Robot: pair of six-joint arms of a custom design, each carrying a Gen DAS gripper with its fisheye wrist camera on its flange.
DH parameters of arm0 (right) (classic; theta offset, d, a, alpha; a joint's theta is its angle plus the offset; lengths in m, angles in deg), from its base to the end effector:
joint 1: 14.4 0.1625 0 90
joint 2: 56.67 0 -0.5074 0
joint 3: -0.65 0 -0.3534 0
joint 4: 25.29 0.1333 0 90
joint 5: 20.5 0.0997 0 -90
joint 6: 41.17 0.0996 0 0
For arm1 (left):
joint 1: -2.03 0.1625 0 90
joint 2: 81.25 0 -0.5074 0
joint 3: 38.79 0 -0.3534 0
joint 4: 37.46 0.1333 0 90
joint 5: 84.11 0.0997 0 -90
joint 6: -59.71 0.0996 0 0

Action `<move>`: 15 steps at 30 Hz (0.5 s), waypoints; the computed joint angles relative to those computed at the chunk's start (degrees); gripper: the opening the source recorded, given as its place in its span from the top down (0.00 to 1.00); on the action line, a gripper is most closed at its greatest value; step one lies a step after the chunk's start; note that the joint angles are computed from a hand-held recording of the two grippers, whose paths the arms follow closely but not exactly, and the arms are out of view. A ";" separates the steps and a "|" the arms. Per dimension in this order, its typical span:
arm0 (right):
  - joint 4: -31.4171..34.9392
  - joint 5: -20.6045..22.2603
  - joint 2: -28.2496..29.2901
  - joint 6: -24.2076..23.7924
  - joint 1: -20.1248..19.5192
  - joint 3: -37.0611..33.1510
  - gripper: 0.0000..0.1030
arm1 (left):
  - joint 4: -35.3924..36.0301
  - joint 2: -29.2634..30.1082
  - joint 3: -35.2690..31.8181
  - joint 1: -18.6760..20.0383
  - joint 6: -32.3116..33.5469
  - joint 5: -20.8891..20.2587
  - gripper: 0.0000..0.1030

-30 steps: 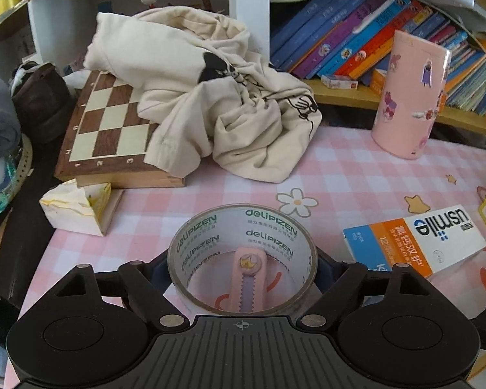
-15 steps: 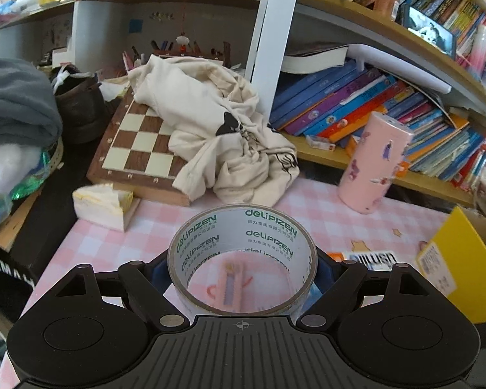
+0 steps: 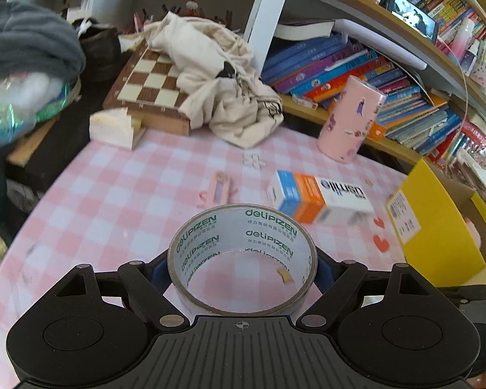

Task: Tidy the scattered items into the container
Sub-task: 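Lift and carry the tape roll and white charger with both grippers over the yellow box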

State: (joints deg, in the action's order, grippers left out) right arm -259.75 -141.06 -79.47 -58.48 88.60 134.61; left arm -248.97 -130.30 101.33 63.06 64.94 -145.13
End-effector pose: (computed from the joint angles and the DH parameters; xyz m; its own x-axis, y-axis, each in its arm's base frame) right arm 0.1864 -0.4399 0.0126 -0.8050 -0.1676 0.5691 -0.4478 0.8008 -0.3977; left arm -0.0620 -0.4869 0.1678 -0.8425 0.2768 -0.4622 0.4965 0.7321 -0.4664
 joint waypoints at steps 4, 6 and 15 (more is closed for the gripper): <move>-2.36 0.31 0.25 1.03 1.11 2.14 0.76 | -0.20 -1.53 2.51 -0.40 -3.31 -1.41 0.18; -3.57 0.35 0.30 1.19 1.71 3.27 0.76 | -0.60 -2.29 3.76 -0.65 -4.51 -2.04 0.18; -9.16 -2.04 1.54 5.01 4.05 7.80 0.76 | -5.55 -4.30 8.67 -2.34 -4.18 -1.95 0.18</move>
State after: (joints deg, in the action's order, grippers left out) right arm -268.91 -143.11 -77.93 -53.47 92.65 142.41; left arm -254.52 -134.60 110.00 60.71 60.76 -147.07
